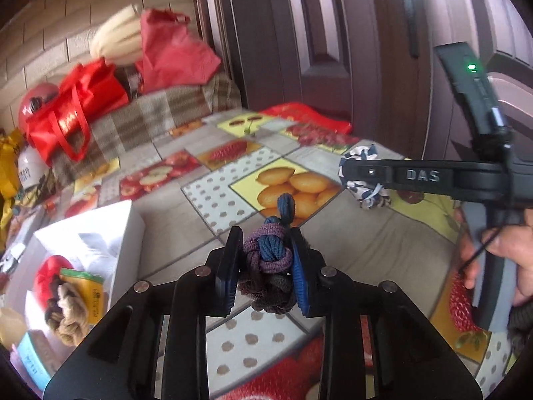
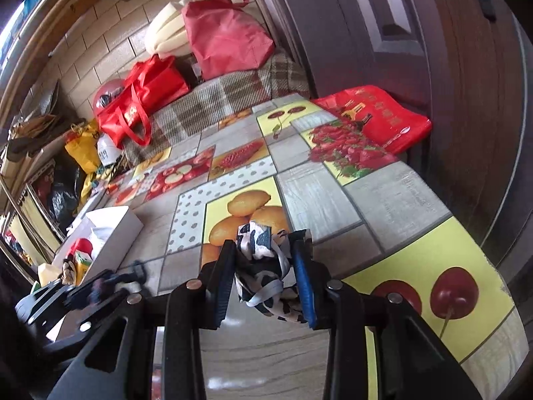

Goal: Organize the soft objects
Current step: 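Grasp the black-and-white sock with the right tool while the left tool grasps the purple rope toy, then carry the sock and purple rope toy into the white tray and open both tools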

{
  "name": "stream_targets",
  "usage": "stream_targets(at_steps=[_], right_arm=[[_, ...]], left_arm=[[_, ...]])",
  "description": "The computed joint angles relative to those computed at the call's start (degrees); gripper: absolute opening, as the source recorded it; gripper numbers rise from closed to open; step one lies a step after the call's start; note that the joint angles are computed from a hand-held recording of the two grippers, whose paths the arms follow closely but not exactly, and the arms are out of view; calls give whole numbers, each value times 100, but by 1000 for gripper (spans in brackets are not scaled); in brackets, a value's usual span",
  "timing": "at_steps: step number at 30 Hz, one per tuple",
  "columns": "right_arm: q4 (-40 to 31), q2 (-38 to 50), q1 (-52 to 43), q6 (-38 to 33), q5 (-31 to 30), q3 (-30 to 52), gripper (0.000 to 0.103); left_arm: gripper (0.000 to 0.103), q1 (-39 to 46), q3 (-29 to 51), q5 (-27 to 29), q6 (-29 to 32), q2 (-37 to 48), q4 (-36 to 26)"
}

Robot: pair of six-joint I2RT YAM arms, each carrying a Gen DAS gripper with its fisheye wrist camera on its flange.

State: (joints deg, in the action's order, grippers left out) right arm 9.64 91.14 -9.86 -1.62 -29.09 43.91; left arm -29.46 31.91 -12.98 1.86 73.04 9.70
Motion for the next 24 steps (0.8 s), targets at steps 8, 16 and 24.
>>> stream_targets(at_steps=[8, 16, 24], right_arm=[[932, -988, 149, 16, 57, -1104, 35], [1305, -1867, 804, -169, 408, -1906, 35], [1526, -2483, 1588, -368, 1123, -2433, 35]], left_arm=[[27, -453, -991, -536, 146, -1633, -44], [27, 38, -1628, -357, 12, -3622, -978], [27, 1202, -1865, 509, 38, -5144, -2005]])
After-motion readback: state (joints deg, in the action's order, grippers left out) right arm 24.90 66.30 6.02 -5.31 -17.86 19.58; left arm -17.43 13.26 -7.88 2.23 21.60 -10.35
